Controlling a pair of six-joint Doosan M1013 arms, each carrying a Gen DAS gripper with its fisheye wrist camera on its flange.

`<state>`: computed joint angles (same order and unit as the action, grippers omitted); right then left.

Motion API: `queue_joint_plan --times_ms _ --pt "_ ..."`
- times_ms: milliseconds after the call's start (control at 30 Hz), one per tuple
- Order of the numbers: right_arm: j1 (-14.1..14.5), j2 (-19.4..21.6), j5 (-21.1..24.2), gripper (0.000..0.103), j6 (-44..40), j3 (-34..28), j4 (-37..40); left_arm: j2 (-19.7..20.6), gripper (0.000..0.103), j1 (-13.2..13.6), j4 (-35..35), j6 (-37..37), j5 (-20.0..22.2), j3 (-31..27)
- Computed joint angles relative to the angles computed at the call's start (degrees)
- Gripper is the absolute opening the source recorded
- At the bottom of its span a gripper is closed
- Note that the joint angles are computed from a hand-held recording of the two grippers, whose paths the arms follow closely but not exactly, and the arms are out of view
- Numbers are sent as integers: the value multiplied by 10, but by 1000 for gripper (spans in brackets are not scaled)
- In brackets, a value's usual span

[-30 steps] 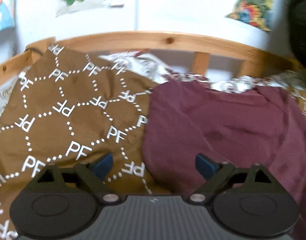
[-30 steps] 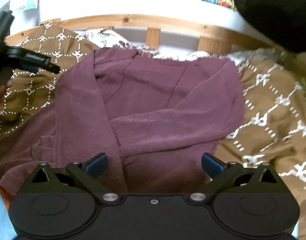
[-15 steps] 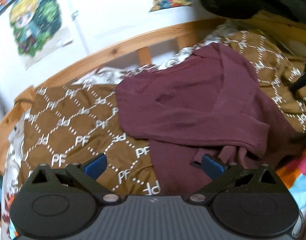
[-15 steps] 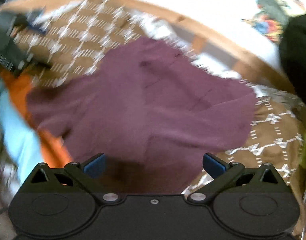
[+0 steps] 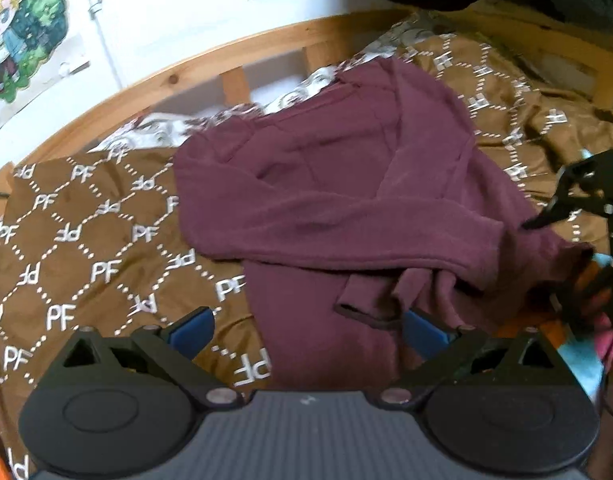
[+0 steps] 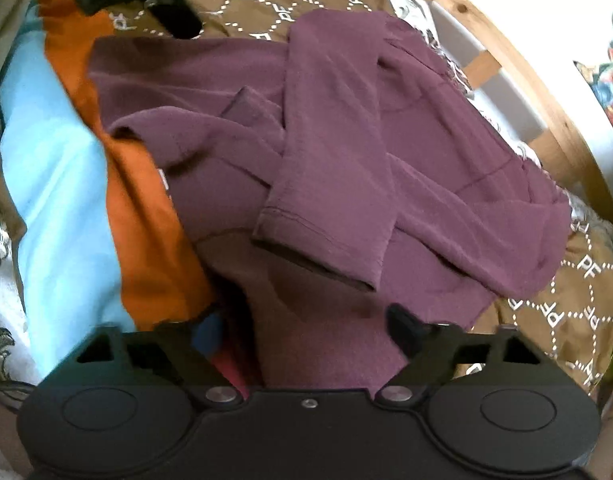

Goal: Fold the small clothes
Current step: 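Grasp the shirt hem with the right gripper while the left gripper grasps the hem too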

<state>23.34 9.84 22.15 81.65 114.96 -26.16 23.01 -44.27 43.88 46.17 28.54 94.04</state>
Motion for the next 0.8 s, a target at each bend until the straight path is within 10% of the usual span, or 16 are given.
queue_joint_plan --times_ms 33,100,233,567,800 --pt "1 -2 -3 36 4 1 -3 -4 102 2 -10 15 -24 6" --pt "-2 -6 -2 12 -5 -1 14 -17 102 6 -45 73 -92 24" --pt "-31 -21 -19 6 -103 -3 176 -24 102 -1 -102 202 -154 42" --pt "-116 -52 -18 5 -355 -6 678 30 102 -19 -245 426 -20 -16" --pt "-163 -40 50 5 -497 -13 978 39 102 -26 -162 331 -5 -20"
